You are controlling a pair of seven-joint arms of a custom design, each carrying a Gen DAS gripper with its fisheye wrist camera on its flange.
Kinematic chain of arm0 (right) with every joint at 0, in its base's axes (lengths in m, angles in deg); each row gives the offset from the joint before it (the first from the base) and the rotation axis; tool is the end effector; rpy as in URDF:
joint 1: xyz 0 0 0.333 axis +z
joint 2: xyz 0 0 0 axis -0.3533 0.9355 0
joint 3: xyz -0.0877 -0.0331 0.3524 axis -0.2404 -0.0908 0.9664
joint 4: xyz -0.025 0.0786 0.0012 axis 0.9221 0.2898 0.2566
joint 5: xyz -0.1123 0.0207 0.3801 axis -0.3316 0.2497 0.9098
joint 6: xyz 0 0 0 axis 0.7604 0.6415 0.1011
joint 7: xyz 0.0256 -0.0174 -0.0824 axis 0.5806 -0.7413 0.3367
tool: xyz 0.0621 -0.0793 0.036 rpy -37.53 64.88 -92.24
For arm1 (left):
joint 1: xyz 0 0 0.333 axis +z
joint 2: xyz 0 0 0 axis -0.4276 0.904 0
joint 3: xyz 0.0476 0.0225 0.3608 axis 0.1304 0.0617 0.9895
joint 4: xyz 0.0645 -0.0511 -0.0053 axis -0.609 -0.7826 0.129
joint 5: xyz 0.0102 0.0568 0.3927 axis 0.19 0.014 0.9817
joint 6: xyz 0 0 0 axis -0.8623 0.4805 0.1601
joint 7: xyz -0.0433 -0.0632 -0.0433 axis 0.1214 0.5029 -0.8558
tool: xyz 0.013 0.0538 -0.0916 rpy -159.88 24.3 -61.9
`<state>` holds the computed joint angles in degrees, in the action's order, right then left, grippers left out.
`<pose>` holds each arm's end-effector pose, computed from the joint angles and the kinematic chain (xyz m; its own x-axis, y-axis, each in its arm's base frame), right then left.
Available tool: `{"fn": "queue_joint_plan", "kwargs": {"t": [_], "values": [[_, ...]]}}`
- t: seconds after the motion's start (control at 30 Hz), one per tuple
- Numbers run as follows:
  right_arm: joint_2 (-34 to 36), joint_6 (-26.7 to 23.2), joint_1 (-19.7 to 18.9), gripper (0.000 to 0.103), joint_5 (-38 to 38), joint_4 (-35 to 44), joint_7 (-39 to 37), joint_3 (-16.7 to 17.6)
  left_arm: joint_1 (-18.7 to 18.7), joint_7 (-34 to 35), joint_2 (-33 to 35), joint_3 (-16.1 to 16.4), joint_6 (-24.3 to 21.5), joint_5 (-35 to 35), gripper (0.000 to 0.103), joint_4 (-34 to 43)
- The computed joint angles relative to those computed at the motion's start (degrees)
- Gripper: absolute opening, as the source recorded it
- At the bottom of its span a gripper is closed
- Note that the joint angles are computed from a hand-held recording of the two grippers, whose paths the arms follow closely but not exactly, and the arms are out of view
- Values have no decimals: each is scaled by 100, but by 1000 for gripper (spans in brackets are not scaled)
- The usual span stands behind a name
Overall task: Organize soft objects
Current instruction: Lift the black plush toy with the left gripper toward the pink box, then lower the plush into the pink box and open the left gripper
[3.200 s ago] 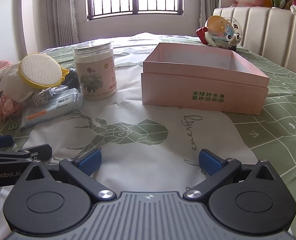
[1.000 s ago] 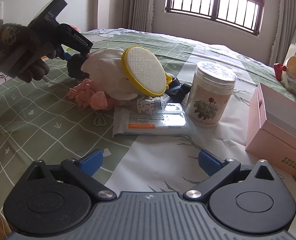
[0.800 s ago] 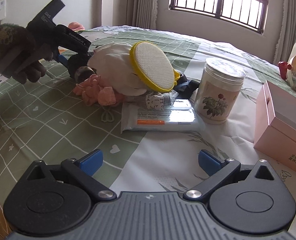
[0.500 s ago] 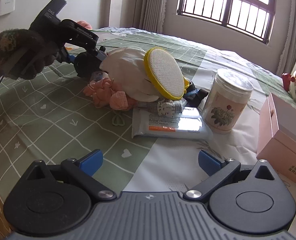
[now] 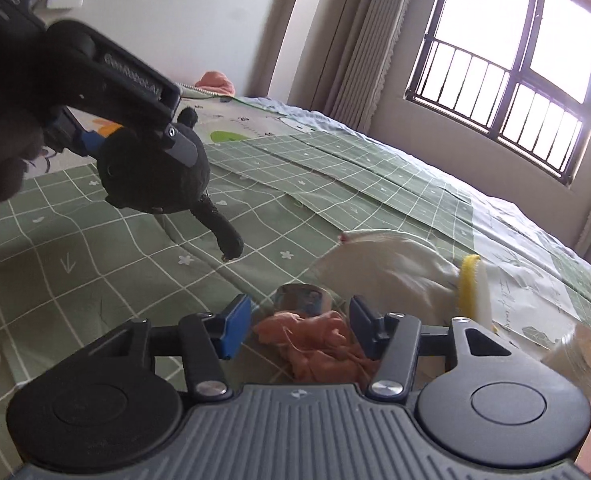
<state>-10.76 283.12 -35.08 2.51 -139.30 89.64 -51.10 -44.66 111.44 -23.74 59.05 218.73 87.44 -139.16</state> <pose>0.3750 0.1120 0.4860 0.1704 -0.9457 0.2766 -0.4598 -0.3246 -0.8266 0.4305 -0.2054 0.5405 -0.1264 -0.9278 0.3509 -0.6494 -0.1900 -0.7363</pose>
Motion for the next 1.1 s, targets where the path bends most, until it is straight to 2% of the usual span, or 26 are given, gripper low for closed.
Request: {"fn": "queue_joint_plan", "kwargs": {"t": [0.13,0.17,0.3,0.33,0.37,0.4,0.43,0.57,0.67,0.73,0.8,0.9,1.0,1.1], "values": [[112,116,-1922,55,310,353,-107,2001,-163,76,-44,200,105,-37,74,-83],[52,60,-2294,55,302,413,-24,2355,-207,98,-46,246,122,-41,74,-99],[-50,-186,-2925,55,185,560,254,2846,-234,91,-25,277,183,-30,74,-117],[-32,-255,-2941,55,126,590,317,2815,-245,75,-25,286,191,-37,74,-118],[-31,-306,-3060,50,-85,640,518,2858,-289,76,-17,325,206,-46,74,-112],[-10,-324,-2979,43,-313,635,679,2701,-270,55,-15,300,220,-40,74,-106],[27,-309,-2698,43,-648,557,915,2344,-217,27,-15,245,230,-20,74,-86],[176,-165,-716,43,-765,325,690,343,1,-97,1,-42,162,101,74,112],[-140,-186,752,43,-724,103,385,-1158,195,-204,61,-368,83,241,74,384],[-462,-141,1491,43,-955,-94,274,-2093,376,-328,133,-667,21,380,74,608],[-851,-110,1646,43,-1030,-271,137,-2485,366,-411,277,-849,-37,480,74,901],[-1356,-187,1521,43,-1101,-422,-92,-2943,416,-611,602,-1271,-163,773,74,1470],[-1712,-94,1103,43,-1137,-570,-350,-3273,466,-993,1057,-1753,-389,1465,74,2205],[-1844,117,628,43,-1160,-676,-685,-3648,34,-1037,1638,-1895,-688,1860,74,3029]]}}
